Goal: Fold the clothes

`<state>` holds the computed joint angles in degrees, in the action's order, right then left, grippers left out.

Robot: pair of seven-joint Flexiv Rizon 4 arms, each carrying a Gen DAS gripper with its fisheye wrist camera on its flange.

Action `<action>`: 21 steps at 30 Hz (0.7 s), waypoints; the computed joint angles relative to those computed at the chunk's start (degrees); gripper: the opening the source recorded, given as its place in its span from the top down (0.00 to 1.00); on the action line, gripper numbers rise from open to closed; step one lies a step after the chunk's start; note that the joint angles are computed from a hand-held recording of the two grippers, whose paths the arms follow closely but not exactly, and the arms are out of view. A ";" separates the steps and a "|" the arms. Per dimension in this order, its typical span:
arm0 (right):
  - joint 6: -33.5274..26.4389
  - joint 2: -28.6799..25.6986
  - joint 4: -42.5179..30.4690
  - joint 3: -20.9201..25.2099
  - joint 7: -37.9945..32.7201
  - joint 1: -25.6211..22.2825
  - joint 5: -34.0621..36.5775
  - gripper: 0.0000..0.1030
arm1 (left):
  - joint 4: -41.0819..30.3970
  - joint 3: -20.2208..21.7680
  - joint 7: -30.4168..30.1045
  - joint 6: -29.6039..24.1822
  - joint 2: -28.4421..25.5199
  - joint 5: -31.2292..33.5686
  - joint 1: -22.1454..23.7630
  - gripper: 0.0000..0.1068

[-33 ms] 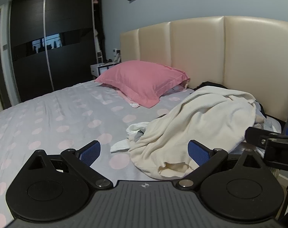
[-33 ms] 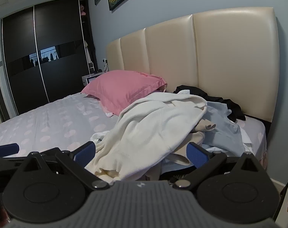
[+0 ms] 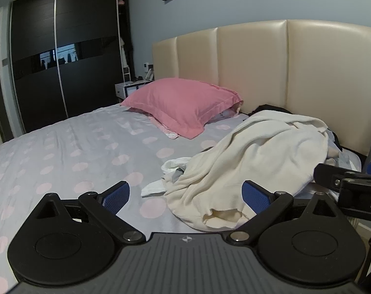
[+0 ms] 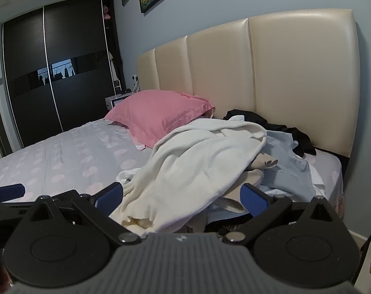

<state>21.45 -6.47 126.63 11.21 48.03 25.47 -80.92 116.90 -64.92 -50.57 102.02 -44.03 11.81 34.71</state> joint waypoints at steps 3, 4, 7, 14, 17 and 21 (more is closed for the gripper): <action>-0.22 -0.07 -0.26 0.04 0.06 0.14 0.08 0.01 | -0.12 0.33 0.13 0.00 0.08 0.01 -0.22 0.07; -0.19 0.03 -0.15 0.06 0.34 0.15 -0.10 0.01 | -0.16 0.44 0.18 0.01 0.11 0.00 -0.30 0.07; 0.00 0.20 0.56 0.13 1.49 0.08 -0.80 0.01 | -0.27 0.78 0.35 0.02 0.19 -0.03 -0.53 0.07; 1.95 0.10 1.88 -0.67 2.36 -1.29 -2.69 0.01 | -0.08 1.48 -0.10 -0.87 1.70 -1.15 -1.18 0.07; 1.89 0.20 2.10 -0.46 2.26 -1.40 -2.61 0.01 | 0.26 0.98 -0.12 -1.16 1.77 -1.45 -0.61 0.07; 1.91 0.54 2.55 -0.22 2.20 -1.42 -2.34 0.01 | 0.47 0.81 -0.18 -1.30 2.13 -1.78 -0.36 0.07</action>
<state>23.37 -5.93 129.18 11.00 50.23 24.06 -83.26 117.37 -64.11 -50.75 100.73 -41.91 10.03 34.35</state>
